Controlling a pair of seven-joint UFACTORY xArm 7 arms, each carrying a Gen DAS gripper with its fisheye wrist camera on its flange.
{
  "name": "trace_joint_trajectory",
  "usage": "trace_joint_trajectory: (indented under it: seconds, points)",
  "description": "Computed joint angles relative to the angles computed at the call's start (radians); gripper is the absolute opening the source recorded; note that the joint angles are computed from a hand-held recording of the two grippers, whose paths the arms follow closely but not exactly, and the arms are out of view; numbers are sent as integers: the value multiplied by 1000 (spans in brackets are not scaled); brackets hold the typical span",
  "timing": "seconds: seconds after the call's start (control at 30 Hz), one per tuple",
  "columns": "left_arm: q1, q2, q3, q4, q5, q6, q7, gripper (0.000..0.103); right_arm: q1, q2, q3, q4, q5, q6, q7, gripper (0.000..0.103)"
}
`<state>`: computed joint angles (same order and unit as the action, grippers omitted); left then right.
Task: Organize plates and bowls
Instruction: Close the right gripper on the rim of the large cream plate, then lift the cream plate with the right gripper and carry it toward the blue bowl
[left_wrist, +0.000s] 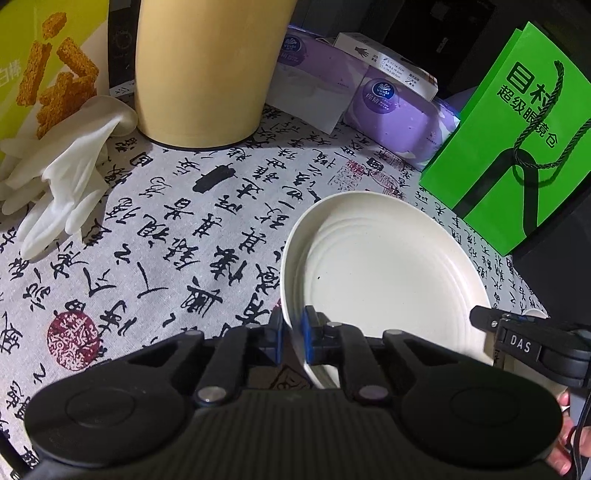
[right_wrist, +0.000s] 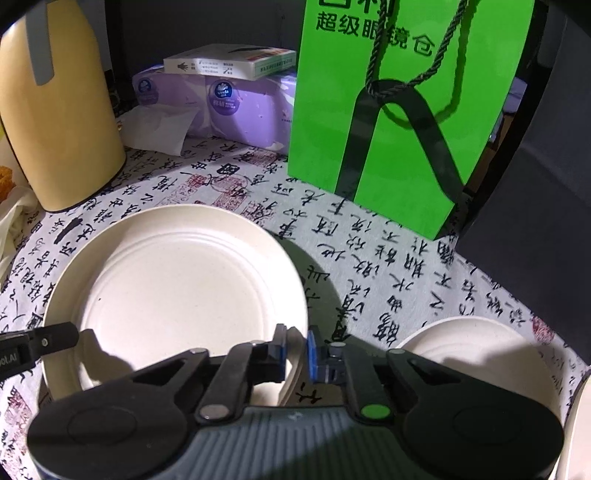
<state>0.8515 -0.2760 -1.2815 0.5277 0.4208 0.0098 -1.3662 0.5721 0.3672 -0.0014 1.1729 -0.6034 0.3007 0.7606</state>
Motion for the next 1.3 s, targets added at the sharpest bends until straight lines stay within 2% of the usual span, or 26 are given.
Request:
trace_joint_trajectory:
  seconds: [0.3,0.43,0.7,1.03,1.3]
  points:
    - [8,-11,-13,1,-6,2,9,11,15,-4,-15,-2,-44,2,33,8]
    - [10,-18,-17,2,-7,8,11,11,29,-8,-25,-3,-96,7,54,8]
    - [-22,-40,8,-2,-12,7,14,11,24,-26,-24,-21,-146,-7,105,8]
    - [-139,-59,117,-7,14,24,-9,12,5,-75,-15,-66,-208,-32,171,8]
    - [-295,-91,260,-23,66,64,-54,12,-18,-128,9,-113,-259,-43,221,8]
